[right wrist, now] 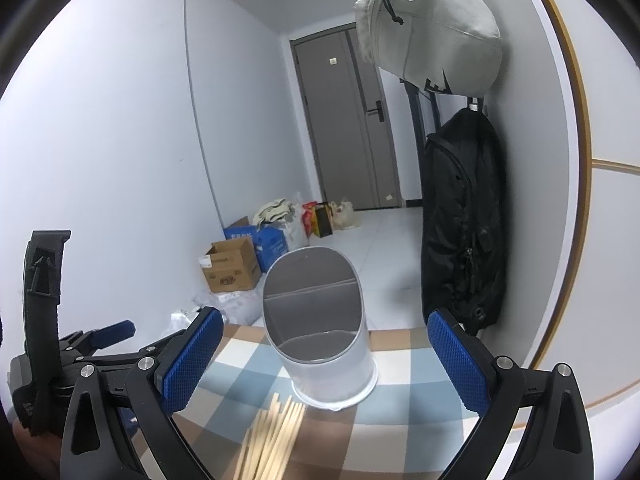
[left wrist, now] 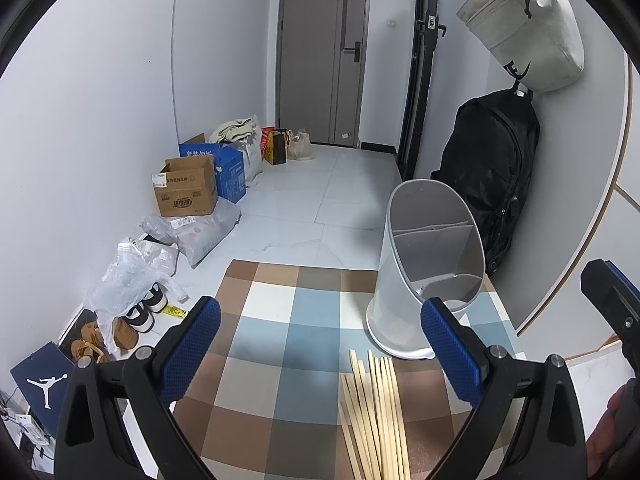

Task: Organize utensils

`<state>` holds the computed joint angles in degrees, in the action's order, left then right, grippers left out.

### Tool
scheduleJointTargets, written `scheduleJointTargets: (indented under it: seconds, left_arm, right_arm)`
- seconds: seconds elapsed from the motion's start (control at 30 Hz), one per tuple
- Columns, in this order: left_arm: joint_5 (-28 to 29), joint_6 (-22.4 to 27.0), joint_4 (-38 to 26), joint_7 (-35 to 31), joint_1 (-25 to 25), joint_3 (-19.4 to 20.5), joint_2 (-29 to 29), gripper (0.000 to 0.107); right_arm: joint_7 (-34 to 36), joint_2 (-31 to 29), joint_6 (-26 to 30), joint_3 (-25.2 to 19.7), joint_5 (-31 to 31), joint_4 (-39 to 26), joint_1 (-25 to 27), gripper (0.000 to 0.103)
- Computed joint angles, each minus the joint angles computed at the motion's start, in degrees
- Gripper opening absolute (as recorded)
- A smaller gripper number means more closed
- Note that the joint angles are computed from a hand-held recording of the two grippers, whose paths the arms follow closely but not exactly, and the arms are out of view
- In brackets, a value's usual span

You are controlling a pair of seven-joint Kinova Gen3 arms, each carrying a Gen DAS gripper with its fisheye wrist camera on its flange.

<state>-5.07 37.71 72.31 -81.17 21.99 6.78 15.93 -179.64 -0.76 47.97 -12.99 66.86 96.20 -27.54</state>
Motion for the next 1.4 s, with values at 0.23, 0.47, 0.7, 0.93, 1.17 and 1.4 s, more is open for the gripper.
scheduleJointTargets:
  seconds: [0.23,0.47,0.7,0.93,1.17,1.4]
  left_arm:
    - [0.16,1.48,-0.77,-0.47,-0.04,0.12,0.58,0.098]
    - [0.92,10.22,-5.8,-4.23,-0.39,0.61,3.74,0.098]
    - [8.14,23.78,-12.28,-11.14,-3.91,2.07,8.62,0.098]
    - [8.28,35.69,-18.31,-13.33,-2.44,1.14,13.65,0.09]
    - [7.75,43.66,-24.22,-12.65,-1.03,0.11,17.36,0.076]
    - [6.13,44.86,-26.06,-11.04,1.07,-0.85,18.31,0.074]
  right_arm:
    - [0.49,-0.21,-0.62,0.09,-0.48,0.16,0.23,0.103]
    - [4.73,0.32,-1.61,0.76,-4.52,-0.68,0.97,0.103]
    - [7.75,1.74,0.53,1.86,-7.68,-2.5,0.83,0.103]
    - [10.68,2.25,-2.4,3.38,-12.84,-3.25,2.37,0.103]
    - [13.75,3.4,-3.62,4.49,-16.24,-4.43,2.79,0.103]
    - [15.96,3.62,-5.17,5.58,-20.45,-4.86,3.67,0.103]
